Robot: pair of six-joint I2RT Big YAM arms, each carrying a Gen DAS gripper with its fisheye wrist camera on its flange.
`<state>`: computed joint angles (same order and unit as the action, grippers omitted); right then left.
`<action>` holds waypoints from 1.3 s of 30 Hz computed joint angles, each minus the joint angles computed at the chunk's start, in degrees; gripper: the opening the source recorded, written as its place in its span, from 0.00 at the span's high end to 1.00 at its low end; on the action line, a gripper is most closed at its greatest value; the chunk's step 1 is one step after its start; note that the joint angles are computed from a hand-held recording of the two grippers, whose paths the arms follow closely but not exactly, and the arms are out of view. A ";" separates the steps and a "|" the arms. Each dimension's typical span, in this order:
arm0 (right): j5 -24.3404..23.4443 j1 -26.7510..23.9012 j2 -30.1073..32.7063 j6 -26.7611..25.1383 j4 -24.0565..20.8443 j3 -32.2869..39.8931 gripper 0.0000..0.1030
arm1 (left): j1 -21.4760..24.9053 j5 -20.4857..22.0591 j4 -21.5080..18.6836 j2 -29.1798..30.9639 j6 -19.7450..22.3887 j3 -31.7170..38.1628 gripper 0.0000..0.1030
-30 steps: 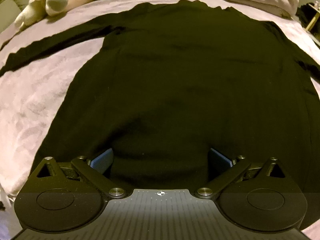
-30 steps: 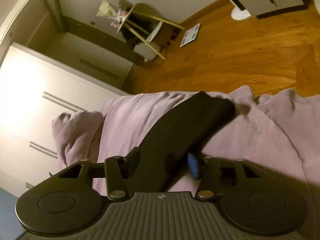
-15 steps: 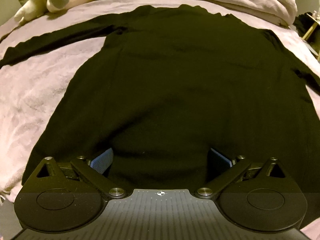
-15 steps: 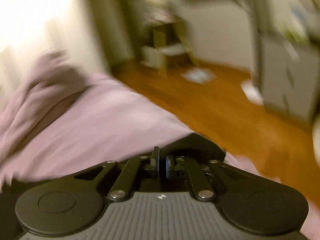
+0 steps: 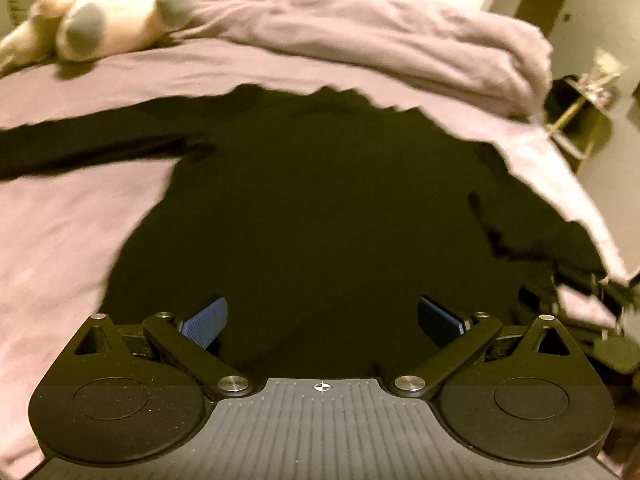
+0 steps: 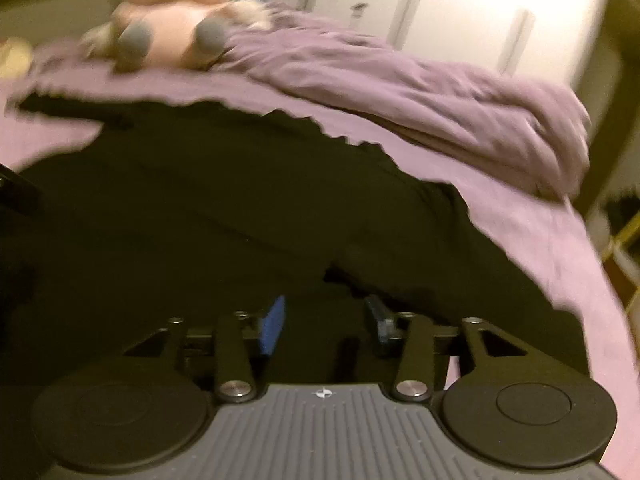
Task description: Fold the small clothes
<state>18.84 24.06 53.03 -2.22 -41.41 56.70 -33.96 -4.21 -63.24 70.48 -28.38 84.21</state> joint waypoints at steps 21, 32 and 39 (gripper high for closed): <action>-6.20 -22.38 -15.82 29.14 -3.61 -10.76 0.41 | -2.80 23.96 8.91 29.47 -12.27 23.33 0.35; -3.03 -20.37 -14.45 29.03 -4.37 -9.73 0.41 | -3.30 19.40 5.73 30.97 -9.37 25.83 0.95; -1.19 -19.39 -13.41 28.23 -6.22 -7.71 0.41 | -1.89 10.11 8.33 27.46 -0.61 25.14 0.95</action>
<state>17.64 4.67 39.62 26.01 -47.63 48.99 -35.85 5.90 -54.91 97.95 -28.99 109.35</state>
